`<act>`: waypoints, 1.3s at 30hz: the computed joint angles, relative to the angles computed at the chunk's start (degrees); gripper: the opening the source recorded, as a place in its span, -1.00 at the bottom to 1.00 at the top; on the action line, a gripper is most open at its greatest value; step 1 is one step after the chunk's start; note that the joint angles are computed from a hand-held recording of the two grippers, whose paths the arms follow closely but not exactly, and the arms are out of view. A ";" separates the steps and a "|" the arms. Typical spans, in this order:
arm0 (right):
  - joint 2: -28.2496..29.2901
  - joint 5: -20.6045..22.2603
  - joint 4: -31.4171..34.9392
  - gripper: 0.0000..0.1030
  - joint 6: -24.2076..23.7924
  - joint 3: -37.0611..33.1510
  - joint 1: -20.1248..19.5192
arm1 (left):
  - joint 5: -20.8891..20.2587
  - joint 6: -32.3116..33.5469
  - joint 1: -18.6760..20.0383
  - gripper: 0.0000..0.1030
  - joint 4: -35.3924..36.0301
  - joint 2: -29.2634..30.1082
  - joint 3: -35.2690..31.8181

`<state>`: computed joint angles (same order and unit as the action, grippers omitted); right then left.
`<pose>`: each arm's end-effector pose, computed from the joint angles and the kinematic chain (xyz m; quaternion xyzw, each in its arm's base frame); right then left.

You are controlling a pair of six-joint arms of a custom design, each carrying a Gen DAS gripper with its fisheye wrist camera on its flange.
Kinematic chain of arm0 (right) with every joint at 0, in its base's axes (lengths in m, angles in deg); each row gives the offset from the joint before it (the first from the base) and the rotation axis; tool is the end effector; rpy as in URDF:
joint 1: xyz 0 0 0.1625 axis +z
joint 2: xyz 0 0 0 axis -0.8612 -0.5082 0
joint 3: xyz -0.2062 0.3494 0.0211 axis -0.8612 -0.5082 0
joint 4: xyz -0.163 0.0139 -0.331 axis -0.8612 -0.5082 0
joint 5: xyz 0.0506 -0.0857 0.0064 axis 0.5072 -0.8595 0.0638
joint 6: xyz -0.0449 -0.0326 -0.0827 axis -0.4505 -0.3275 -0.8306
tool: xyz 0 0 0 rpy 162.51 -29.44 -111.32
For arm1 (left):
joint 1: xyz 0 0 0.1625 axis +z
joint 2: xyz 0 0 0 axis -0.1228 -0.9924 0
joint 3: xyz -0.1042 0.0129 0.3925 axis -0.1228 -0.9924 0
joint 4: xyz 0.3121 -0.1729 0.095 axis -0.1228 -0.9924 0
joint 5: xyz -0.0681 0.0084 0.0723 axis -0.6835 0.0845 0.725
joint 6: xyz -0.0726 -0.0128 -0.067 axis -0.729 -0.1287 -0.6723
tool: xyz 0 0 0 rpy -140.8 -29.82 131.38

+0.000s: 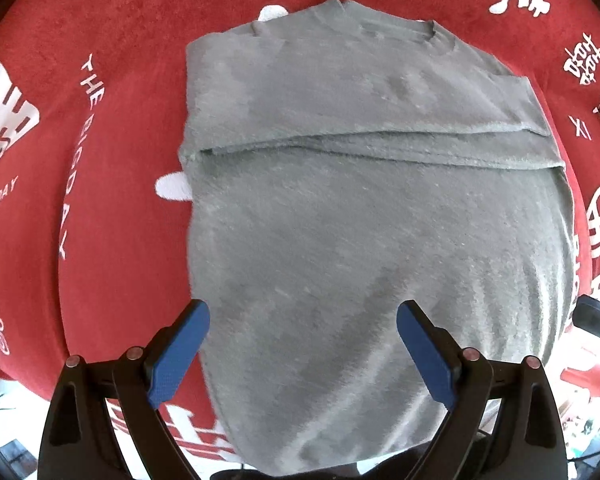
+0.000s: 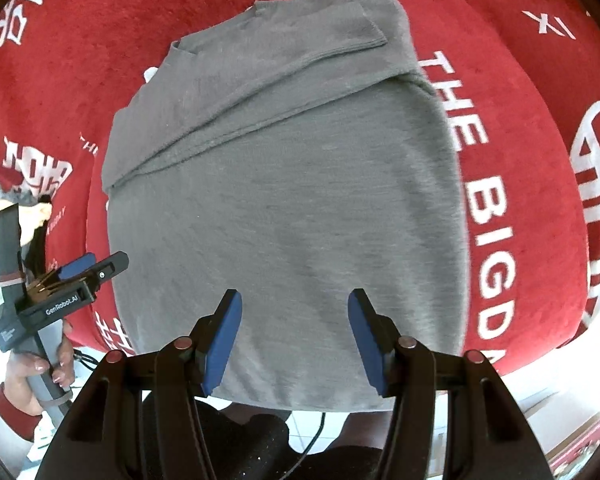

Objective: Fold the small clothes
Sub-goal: 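Release the folded side with the right gripper and pull back, then move both grippers to the sweater hem and close them on it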

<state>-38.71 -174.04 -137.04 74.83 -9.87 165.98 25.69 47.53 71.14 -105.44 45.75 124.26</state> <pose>0.2873 -0.6626 0.2001 -0.2033 -0.9493 0.1284 0.2027 -0.1600 -0.7753 0.2197 0.2094 0.9107 0.0530 0.3520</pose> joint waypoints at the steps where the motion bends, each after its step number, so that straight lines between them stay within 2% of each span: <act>1: -1.23 0.08 -1.02 0.15 -0.90 1.69 -0.20 | 0.03 -0.97 -0.45 0.86 -0.93 -0.91 2.33; 5: -5.98 0.70 -4.31 0.16 -3.05 8.02 -1.11 | -0.06 -4.80 -2.80 0.86 -5.20 -4.80 11.46; 7: -8.21 1.20 -5.23 0.35 -4.24 10.66 -1.57 | -0.53 -7.15 -3.90 0.86 -6.28 -6.15 14.40; 15: -15.15 2.36 -4.25 0.35 -7.01 17.22 -2.61 | -3.50 -15.65 -7.64 0.86 -10.40 -11.75 25.94; 19: -16.63 3.43 -5.49 0.51 -6.97 20.48 -3.33 | -4.57 -15.61 -7.61 0.86 -14.90 -15.83 31.49; 22: -17.19 6.27 -9.57 0.53 -6.81 23.68 -3.94 | -6.31 -15.28 -6.43 0.86 -14.54 -17.90 33.26; 24: -17.18 8.39 -12.59 0.53 -6.68 25.85 -4.38 | -7.19 -15.59 -5.06 0.99 -13.15 -18.74 33.51; 29: -16.71 11.26 -17.15 0.53 -4.79 30.55 -5.39 | -8.76 -16.62 -1.82 0.99 -13.56 -22.43 36.14; 35: -16.45 13.41 -21.53 0.53 -6.17 35.27 -6.55 | -8.94 -11.91 2.54 0.99 -16.27 -25.93 39.32; 39: -16.59 15.40 -25.21 0.53 -6.97 38.06 -7.63 | -14.58 -8.53 6.06 0.99 -17.98 -27.44 39.67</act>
<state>-55.30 -158.63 -162.24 67.86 28.19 158.35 11.11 39.00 77.19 -123.42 18.31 163.92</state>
